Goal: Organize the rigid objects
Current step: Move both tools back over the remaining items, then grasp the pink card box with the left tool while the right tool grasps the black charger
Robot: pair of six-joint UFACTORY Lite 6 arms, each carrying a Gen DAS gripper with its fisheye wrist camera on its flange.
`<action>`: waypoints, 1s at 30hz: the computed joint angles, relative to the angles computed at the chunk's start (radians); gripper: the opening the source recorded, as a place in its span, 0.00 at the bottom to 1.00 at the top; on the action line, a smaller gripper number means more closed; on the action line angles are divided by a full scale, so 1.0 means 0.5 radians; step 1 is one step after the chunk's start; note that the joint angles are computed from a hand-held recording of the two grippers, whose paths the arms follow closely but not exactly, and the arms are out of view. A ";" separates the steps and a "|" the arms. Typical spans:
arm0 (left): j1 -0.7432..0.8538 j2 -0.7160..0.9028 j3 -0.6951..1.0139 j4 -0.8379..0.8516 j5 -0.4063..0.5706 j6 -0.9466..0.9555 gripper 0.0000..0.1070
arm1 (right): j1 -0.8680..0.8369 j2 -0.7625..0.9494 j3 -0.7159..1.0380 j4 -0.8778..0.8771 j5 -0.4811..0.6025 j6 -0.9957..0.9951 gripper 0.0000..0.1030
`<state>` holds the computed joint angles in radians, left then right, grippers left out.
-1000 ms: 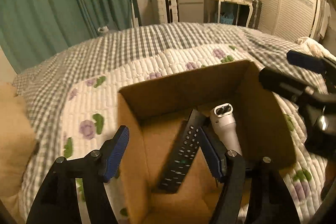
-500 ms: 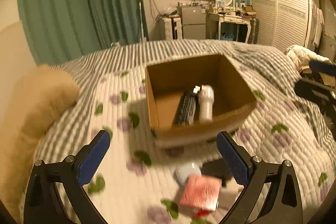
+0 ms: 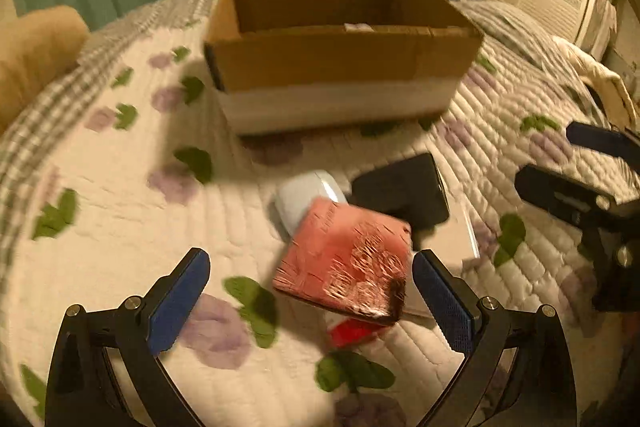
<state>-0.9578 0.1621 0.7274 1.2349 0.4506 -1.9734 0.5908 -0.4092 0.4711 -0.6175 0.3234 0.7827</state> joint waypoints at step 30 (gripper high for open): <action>0.390 -0.179 -0.171 -0.057 -0.362 0.167 0.11 | -0.022 0.941 0.585 1.180 -0.117 -1.446 0.99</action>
